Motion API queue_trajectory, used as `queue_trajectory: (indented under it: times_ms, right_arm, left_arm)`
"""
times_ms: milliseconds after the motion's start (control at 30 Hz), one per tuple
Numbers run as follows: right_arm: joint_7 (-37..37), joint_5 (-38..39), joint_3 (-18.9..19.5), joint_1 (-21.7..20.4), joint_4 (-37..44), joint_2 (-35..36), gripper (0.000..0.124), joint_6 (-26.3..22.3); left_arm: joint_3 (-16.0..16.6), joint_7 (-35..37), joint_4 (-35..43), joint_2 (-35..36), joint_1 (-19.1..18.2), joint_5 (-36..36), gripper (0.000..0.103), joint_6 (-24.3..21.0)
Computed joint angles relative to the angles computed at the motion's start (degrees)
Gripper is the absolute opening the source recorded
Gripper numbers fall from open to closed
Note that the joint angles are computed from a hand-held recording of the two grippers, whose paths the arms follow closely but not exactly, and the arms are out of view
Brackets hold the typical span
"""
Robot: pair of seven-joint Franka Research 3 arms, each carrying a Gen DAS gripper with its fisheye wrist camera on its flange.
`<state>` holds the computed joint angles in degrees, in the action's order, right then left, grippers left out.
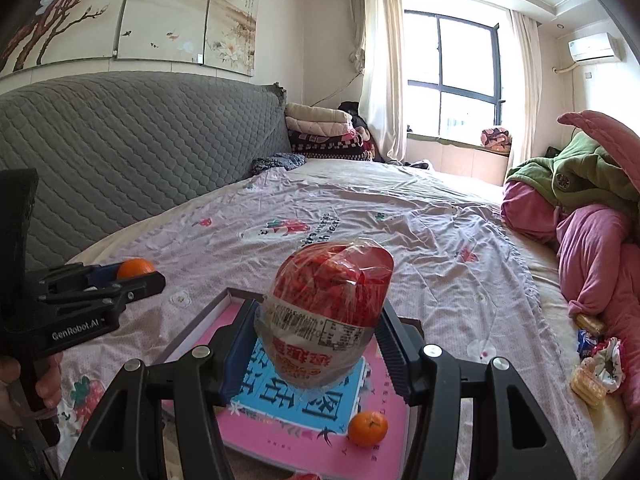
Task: Organize objects
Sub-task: 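Lower the orange onto the green ring with the left tool while the right tool lowers the egg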
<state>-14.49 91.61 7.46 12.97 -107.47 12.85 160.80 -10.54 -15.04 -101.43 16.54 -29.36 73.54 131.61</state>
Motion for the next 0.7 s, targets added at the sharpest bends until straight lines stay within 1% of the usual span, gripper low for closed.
queue_trajectory:
  times_ms: [267,367,467,533,700]
  right_arm:
    - [0.97,-2.26,0.87,0.19,2.84,2.8,0.058,1.24]
    - [2.54,-4.34,1.12,0.02,2.68,3.55,0.058,1.53]
    - [6.42,-8.07,1.27,-0.31,2.7,4.65,0.058,1.42]
    - [9.14,-10.8,1.4,-0.69,2.66,5.35,0.058,1.01]
    - [10.22,-12.51,2.66,-1.77,2.52,5.92,0.058,1.52]
  left_arm:
    - [0.76,2.21,2.99,2.95,-0.3,-0.63,0.041,0.65]
    - [1.16,2.54,3.39,3.82,-0.37,-1.7,0.041,1.38]
    - [1.51,2.27,2.79,3.84,-0.36,-2.74,0.041,2.32]
    - [1.62,1.97,2.43,3.88,-0.52,-3.2,0.041,2.05]
    - [1.83,2.16,2.58,4.56,-0.46,-4.13,0.041,2.83]
